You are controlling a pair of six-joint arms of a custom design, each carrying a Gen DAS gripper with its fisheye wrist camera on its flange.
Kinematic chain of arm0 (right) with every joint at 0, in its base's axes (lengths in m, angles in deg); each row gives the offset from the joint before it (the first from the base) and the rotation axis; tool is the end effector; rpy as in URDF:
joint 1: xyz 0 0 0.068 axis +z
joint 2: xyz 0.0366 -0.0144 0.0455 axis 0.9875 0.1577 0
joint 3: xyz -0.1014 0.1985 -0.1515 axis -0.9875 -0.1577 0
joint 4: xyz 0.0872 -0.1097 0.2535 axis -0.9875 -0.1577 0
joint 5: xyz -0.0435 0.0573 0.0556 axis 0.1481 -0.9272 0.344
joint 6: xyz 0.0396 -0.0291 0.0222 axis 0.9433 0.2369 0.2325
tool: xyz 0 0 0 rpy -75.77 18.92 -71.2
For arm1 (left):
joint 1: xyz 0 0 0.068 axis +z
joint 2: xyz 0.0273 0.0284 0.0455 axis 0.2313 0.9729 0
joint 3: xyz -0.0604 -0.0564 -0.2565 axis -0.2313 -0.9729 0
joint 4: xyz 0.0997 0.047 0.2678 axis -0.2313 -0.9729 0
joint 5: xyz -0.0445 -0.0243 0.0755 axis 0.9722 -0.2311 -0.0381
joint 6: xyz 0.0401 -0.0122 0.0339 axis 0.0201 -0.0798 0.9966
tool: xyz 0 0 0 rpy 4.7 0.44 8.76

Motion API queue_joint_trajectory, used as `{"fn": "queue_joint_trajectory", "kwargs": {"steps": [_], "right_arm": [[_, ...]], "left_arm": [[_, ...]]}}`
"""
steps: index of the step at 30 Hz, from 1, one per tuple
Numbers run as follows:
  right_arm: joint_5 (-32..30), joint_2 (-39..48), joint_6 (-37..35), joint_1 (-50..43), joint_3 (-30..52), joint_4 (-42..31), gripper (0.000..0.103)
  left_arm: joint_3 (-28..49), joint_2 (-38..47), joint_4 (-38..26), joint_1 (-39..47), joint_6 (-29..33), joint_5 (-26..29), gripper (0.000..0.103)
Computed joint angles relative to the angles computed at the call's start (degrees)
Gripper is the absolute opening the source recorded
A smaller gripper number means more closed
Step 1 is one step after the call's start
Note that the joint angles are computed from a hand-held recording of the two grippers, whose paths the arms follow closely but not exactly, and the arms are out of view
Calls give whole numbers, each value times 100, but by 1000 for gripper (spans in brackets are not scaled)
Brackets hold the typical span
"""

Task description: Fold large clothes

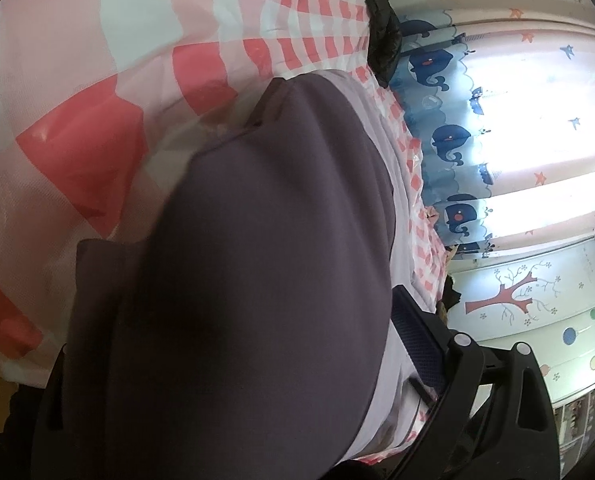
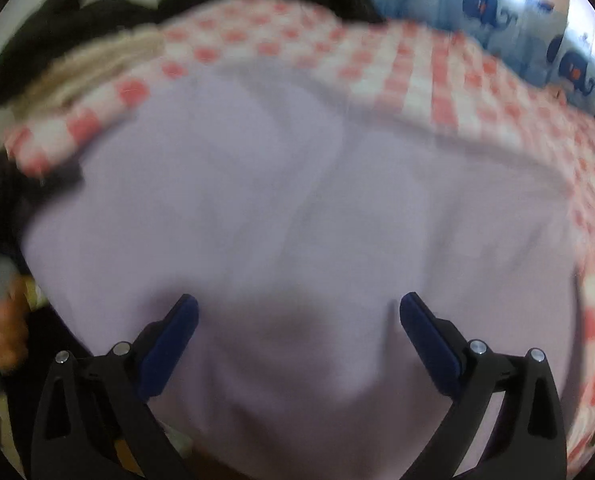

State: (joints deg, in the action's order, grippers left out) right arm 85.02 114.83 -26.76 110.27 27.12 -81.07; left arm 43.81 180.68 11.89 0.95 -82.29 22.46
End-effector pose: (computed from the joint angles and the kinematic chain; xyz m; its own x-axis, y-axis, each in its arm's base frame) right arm 0.2526 0.1353 0.1644 -0.8193 -0.1977 -0.5382 -0.2257 0.9741 -0.0143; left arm 0.2635 -0.0744 0.0512 -0.7633 -0.6252 -0.1625 -0.2415 0.5095 -0.8259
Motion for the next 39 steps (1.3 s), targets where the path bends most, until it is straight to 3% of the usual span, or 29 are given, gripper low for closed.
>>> {"fn": "queue_joint_trajectory", "kwargs": {"steps": [4, 10, 12, 14, 16, 18, 22, 24, 27, 32, 36, 39], "right_arm": [[98, 864, -524, -591, 1082, 57, 97], [-201, 3400, -442, -1507, 3476, -133, 97], [-279, 4511, -468, -1565, 4447, -757, 98], [-348, 4688, -557, -1590, 4582, -764, 97], [-521, 4197, -574, -1610, 4149, -582, 97], [-844, 3147, -726, -1599, 3080, -103, 97], [-519, 1182, -1055, -1136, 1182, 187, 97], [-126, 800, -1089, -803, 518, 279, 97], [-130, 1129, -1155, -704, 161, 689, 97], [-5, -89, -732, -510, -408, 417, 97], [46, 332, -818, -362, -647, 729, 98], [-202, -293, -664, -462, -709, 478, 97]], "left_arm": [[54, 74, -8, 10, -19, -61, 88], [277, 218, -190, 63, 111, -82, 88], [279, 209, -151, 40, 187, -128, 88], [323, 199, -267, 32, 212, -150, 88], [341, 252, -226, 75, 182, -56, 88], [348, 270, -214, 99, 171, -25, 88], [341, 266, -196, 80, 138, -68, 88], [354, 264, -211, 57, 139, -78, 88], [298, 144, -350, -35, 204, -257, 88], [321, 127, -399, -56, 182, -341, 88], [339, -11, -570, -201, 267, -636, 87], [322, -54, -598, -174, 294, -635, 82]]}}
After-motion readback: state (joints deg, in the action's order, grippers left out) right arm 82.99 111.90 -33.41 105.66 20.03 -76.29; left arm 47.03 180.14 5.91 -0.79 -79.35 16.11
